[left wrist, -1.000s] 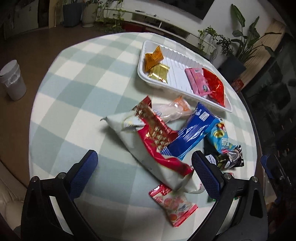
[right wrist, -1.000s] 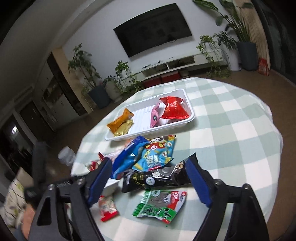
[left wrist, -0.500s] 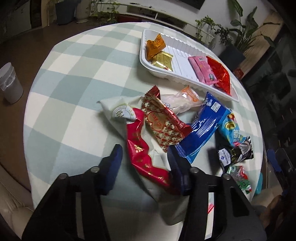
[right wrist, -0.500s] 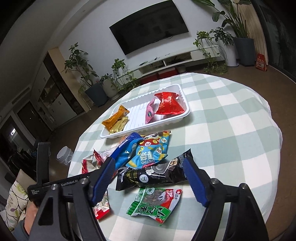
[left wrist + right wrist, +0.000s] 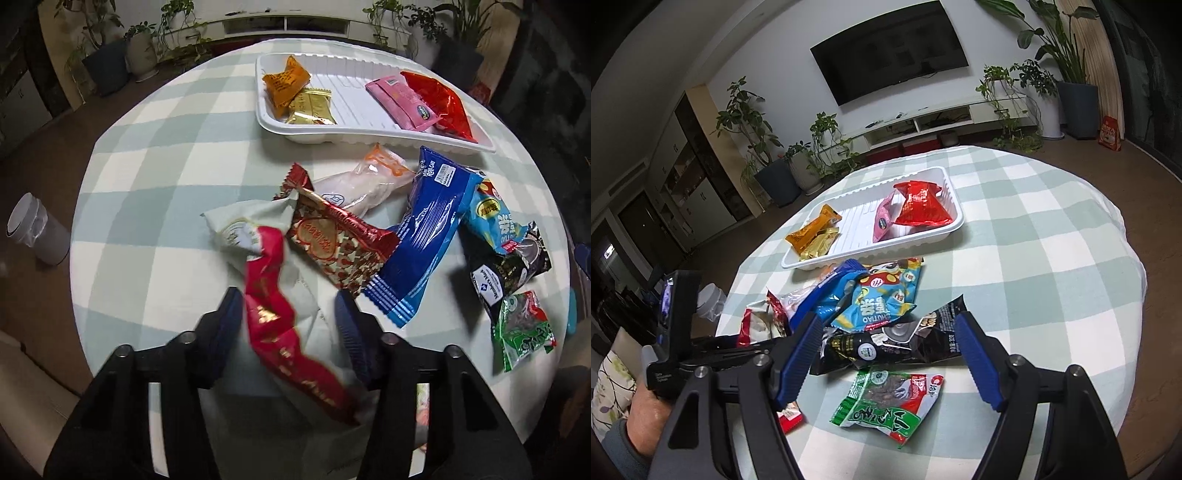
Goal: Organize snacks
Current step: 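Move both tools back over the remaining snack pile, then grasp the red-and-white packet with the left tool while the right tool grasps the black packet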
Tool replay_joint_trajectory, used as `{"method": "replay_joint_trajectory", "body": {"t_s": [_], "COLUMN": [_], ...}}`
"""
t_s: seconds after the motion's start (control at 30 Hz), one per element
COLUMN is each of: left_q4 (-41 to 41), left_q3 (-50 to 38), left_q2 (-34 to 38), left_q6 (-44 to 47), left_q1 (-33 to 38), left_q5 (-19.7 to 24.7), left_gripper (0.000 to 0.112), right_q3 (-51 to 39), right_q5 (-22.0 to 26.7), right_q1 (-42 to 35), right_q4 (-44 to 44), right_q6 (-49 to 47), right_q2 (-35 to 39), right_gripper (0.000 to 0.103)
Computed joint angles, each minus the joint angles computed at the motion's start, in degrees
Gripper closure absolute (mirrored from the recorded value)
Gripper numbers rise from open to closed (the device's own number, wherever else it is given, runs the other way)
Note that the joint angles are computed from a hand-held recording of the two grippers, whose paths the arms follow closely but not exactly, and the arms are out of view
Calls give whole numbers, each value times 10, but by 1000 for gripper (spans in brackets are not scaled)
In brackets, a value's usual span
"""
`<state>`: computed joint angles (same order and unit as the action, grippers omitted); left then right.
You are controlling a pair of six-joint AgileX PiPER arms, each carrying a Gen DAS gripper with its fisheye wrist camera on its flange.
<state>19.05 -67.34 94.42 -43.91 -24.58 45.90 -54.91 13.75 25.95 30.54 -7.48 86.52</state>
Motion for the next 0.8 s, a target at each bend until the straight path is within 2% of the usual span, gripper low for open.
{"method": "replay_joint_trajectory", "body": {"t_s": [0.03,0.07,0.23,0.37,0.47,0.5,0.57,0.6,0.67,0.73,0.8], "left_q4": [-7,-8,-21,-64,-141,-166,-194,-199,-219,-225,-243], "left_q3": [8,12,36,75,112,119,125,125,125,127,130], "left_q2": [-7,-11,-29,-59,-85,-90,-93,-92,-91,-92,-94], "left_q6": [9,14,39,75,134,156,183,189,212,218,235], "left_q1": [6,9,16,36,72,83,92,92,96,96,102], "left_q5": [-6,-8,-34,-78,-124,-133,-142,-144,-149,-152,-155], "left_gripper": [78,81,86,86,87,87,87,87,87,87,87], "right_q3": [-2,-4,-11,-27,-56,-71,-137,-159,-206,-248,-297], "right_q5": [2,4,0,30,56,72,154,180,231,279,325], "right_q1": [0,2,25,23,36,41,52,60,71,66,60], "right_q4": [1,-1,-89,-36,-92,-110,-169,-207,-253,-252,-280], "right_q6": [-2,-2,54,-42,-90,-108,-149,-146,-187,-228,-219], "right_q2": [2,4,8,10,3,6,34,45,78,115,160], "right_gripper": [28,29,31,31,31,31,31,32,41,50,51]}}
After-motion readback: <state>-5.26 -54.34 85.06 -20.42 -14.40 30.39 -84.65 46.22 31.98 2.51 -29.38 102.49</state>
